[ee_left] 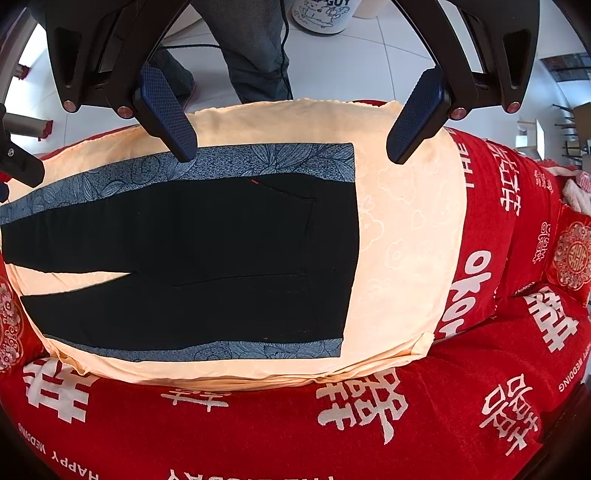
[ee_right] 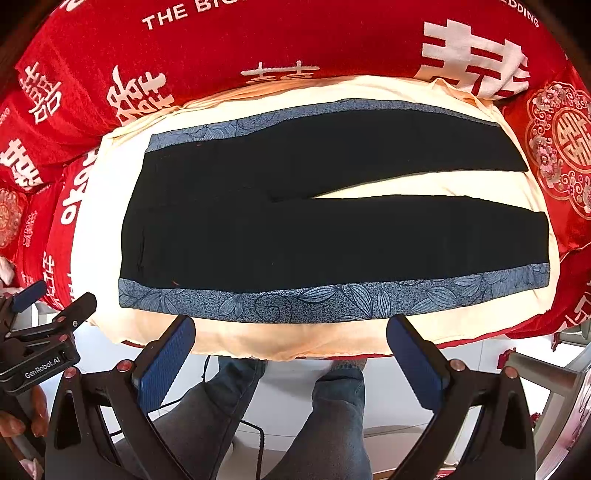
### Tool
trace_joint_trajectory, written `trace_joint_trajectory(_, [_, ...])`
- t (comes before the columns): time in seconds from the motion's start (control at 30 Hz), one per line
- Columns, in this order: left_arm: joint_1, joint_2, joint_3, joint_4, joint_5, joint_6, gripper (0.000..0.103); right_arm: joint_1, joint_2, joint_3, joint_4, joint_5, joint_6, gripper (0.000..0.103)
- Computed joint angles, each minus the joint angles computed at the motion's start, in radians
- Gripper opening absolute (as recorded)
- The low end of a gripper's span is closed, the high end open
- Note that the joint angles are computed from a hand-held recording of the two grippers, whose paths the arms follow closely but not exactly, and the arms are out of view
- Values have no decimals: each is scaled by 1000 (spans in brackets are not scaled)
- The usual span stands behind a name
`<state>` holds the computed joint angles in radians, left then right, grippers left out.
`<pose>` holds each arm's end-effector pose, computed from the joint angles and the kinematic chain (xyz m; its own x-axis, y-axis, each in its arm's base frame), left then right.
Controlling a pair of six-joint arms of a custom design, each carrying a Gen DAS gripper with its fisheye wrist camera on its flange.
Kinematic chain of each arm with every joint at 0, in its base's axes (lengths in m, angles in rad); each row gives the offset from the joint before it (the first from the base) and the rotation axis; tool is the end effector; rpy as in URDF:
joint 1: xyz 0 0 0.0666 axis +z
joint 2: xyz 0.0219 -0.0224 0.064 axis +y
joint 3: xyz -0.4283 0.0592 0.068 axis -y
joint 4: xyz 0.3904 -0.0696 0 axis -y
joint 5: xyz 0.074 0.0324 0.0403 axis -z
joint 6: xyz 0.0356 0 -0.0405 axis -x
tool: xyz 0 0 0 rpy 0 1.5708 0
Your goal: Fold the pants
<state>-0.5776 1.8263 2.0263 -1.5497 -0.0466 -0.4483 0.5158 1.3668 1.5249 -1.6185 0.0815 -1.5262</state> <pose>0.5054 -0.3279 0.4984 -0.5039 0.8452 -0.1779 0.8381 0.5283 0.1360 0.3488 0.1940 0.5164 -0.5219 0.8487 -0.0857 0.8422 0.5286 0.1065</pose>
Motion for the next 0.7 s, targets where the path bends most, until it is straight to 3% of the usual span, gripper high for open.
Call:
trace_joint_trajectory(0.23, [-13,-5,-7,5,-16,44,103,-3,-29,-32,26,-7,-4,103])
trace_joint_trajectory(0.7, [-40,-21,-11,19,-58,51,103,-22,-86,-81,71,1,9,103])
